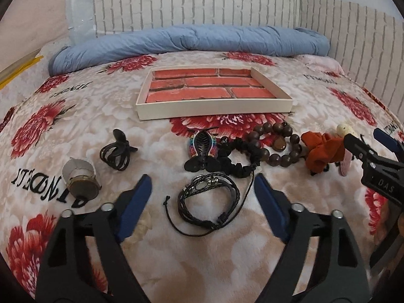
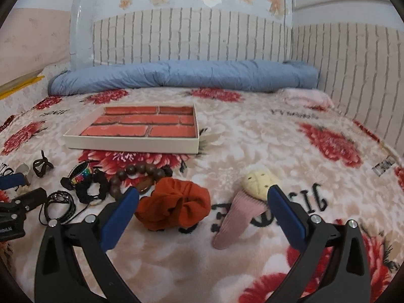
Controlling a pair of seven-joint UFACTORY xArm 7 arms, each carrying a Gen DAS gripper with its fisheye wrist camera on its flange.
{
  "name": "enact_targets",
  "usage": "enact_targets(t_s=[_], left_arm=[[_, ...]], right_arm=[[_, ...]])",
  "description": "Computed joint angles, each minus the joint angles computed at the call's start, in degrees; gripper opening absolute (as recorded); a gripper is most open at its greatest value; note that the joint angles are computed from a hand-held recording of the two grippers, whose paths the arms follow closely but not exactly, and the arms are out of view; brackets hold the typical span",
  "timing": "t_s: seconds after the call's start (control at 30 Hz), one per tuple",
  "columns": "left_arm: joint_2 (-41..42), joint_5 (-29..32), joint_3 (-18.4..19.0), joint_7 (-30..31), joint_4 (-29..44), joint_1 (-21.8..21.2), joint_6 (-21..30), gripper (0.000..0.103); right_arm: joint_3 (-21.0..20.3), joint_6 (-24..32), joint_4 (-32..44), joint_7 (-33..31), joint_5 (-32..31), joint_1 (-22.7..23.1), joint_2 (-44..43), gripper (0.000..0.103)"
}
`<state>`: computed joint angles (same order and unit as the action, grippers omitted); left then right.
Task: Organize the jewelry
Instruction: 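Grasp the black braided bracelet with the left tool while the right tool grasps the orange scrunchie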
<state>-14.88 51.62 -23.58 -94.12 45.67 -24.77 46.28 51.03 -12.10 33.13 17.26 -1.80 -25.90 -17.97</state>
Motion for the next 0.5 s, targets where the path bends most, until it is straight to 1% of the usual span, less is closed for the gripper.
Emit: enact_targets(t_s=[0.03,0.07,0.13,0.2,0.27,0.33,0.4,0.43,0.5], left_arm=[[0.28,-0.29,0.68,0.67,-0.17,0.12,-1.36,0.072],[0.59,-0.83,1.29,1.39,-0.27,0.25,-2.69,0.069],[1.13,-1.98,2.29,2.57,-0.66,0.70,-4.90,0.066],[1.69,-3.36,2.93,3.55,-0.97,1.13,-6.02,0.063],[1.98,-5.25,3.75,4.30,-1.81,1.53,-7.85,0.060],[2.54,-6.25,3.95,4.97,-2.11,1.98,-8.45,0.058],[2.83,-7.45,4.29,5.60,-2.61,2.19,-9.28,0.056],[2.83,-7.75,4.47,5.75,-3.04,2.35,-10.15,0.055],[3.02,-8.01,4.33,5.89,-3.25,2.62,-10.35,0.055]], right_arm=[[1.61,0.25,0.47,-0.02,0.07,-1.60,0.23,0.099],[4.06,1.00,1.27,0.07,-0.02,-4.13,0.35,0.099],[6.48,3.08,2.67,0.65,-1.51,-6.88,1.31,0.099],[7.45,5.58,4.10,1.32,-3.52,-8.09,3.37,0.098],[8.52,6.86,4.69,2.49,-5.24,-9.40,4.62,0.097],[8.45,8.07,5.42,3.32,-6.86,-9.64,6.49,0.092],[6.62,8.42,5.82,3.67,-8.06,-7.96,8.16,0.084],[5.76,8.85,6.06,3.85,-8.62,-7.15,8.93,0.082],[5.07,9.39,6.44,4.61,-10.09,-6.64,10.09,0.078]])
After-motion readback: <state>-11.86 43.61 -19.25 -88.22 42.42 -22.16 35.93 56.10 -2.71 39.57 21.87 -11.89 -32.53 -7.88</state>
